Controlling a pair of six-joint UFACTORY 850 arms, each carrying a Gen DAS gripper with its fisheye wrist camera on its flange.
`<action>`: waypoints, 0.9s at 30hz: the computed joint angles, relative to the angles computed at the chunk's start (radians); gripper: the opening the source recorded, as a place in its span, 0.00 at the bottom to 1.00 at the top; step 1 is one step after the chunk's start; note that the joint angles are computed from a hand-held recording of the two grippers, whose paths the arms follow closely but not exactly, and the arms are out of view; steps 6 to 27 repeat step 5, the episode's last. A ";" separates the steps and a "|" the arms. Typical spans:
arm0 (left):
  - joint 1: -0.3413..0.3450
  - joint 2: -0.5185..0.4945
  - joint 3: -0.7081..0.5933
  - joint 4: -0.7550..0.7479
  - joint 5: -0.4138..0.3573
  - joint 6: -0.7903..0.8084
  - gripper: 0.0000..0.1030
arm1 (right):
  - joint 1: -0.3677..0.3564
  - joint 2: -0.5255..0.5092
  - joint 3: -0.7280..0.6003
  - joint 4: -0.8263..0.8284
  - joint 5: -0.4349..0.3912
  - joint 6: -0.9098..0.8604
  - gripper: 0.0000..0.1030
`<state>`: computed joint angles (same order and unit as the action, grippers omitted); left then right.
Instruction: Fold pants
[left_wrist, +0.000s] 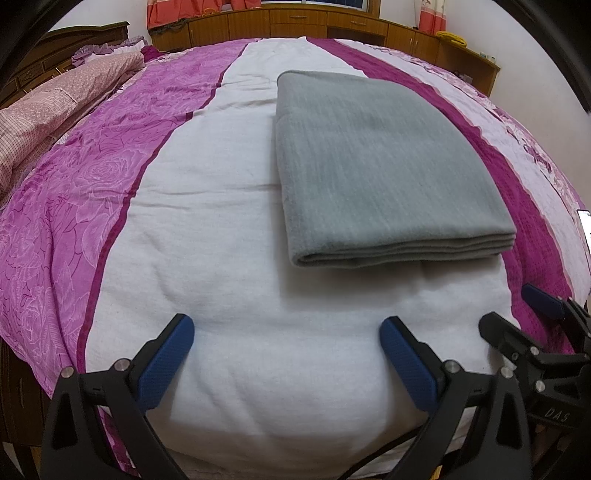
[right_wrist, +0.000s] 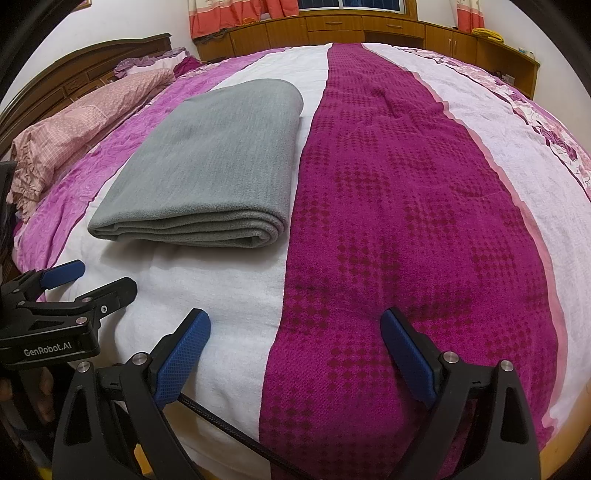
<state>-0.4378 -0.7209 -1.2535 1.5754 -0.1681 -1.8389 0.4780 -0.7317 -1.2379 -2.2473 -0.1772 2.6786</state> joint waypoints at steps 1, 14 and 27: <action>0.000 0.000 0.000 0.002 0.000 -0.001 1.00 | 0.000 0.000 0.000 0.000 0.000 0.000 0.88; 0.000 0.000 0.000 0.002 0.000 -0.001 1.00 | 0.000 0.000 0.000 -0.001 0.000 0.002 0.88; 0.000 0.000 0.000 0.002 0.000 -0.001 1.00 | 0.000 0.000 0.000 -0.001 0.000 0.002 0.88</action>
